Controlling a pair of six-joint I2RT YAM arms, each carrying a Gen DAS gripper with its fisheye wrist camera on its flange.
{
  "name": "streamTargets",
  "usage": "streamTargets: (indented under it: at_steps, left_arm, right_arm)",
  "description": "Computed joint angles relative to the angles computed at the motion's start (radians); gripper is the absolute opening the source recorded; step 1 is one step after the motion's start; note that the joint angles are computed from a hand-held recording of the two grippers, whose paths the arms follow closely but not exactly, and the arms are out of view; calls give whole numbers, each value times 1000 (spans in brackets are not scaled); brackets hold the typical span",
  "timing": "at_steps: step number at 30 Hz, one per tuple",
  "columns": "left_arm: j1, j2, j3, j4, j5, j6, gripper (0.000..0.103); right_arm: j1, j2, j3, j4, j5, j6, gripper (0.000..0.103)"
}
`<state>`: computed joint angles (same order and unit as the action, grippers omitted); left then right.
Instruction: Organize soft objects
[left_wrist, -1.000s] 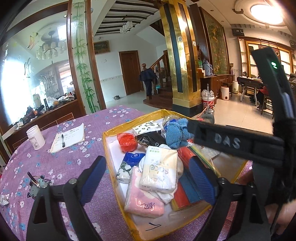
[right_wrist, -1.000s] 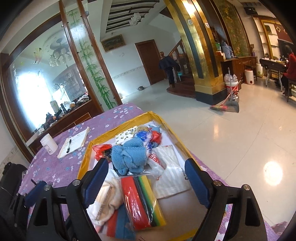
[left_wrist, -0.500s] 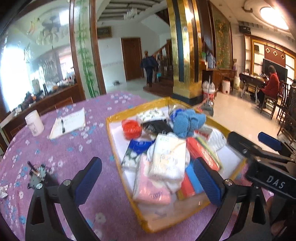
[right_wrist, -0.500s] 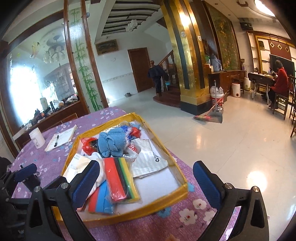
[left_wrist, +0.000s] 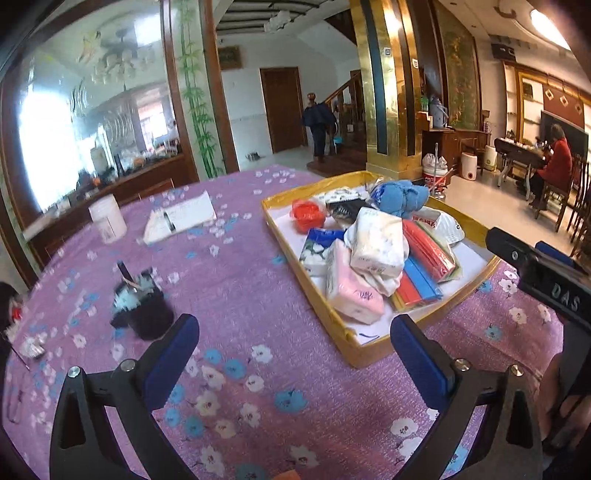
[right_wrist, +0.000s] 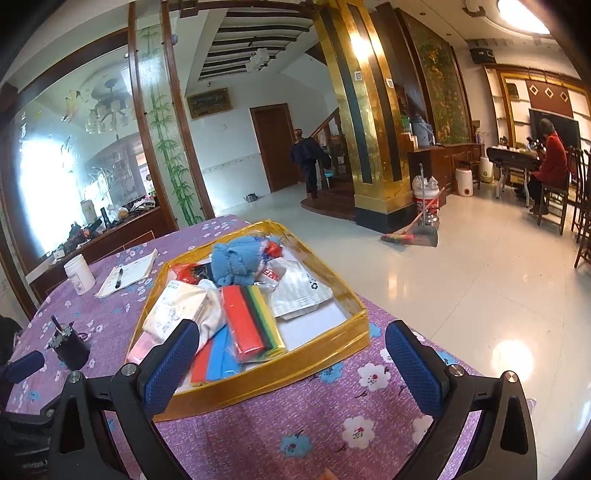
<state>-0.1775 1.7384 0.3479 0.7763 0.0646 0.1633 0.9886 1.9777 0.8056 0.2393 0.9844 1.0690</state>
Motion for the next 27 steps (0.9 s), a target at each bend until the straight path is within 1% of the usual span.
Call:
streamTargets:
  at_steps: [2, 4, 7, 11, 15, 19, 22, 27]
  left_arm:
    - [33, 5, 21, -40, 56, -11, 103]
    - [47, 12, 30, -55, 78, -16, 103]
    - [24, 22, 40, -67, 33, -10, 103]
    - [-8, 25, 44, -87, -4, -3, 103]
    - [-17, 28, 55, -117, -1, 1, 103]
    - [-22, 23, 44, -106, 1, 0, 103]
    - [-23, 24, 43, -96, -11, -2, 103]
    - [-22, 34, 60, -114, -10, -5, 103]
  right_arm:
    - [11, 9, 20, -20, 12, -11, 102]
    - [9, 16, 43, -49, 4, -25, 102]
    - [3, 22, 60, -82, -9, -19, 102]
    - [-2, 20, 57, -82, -15, -11, 102]
    - [-3, 21, 60, -83, -16, -13, 102]
    - [2, 26, 56, -53, 3, -32, 102]
    - [-4, 27, 48, -34, -10, -36, 102]
    - [-2, 24, 29, -1, -10, -33, 102]
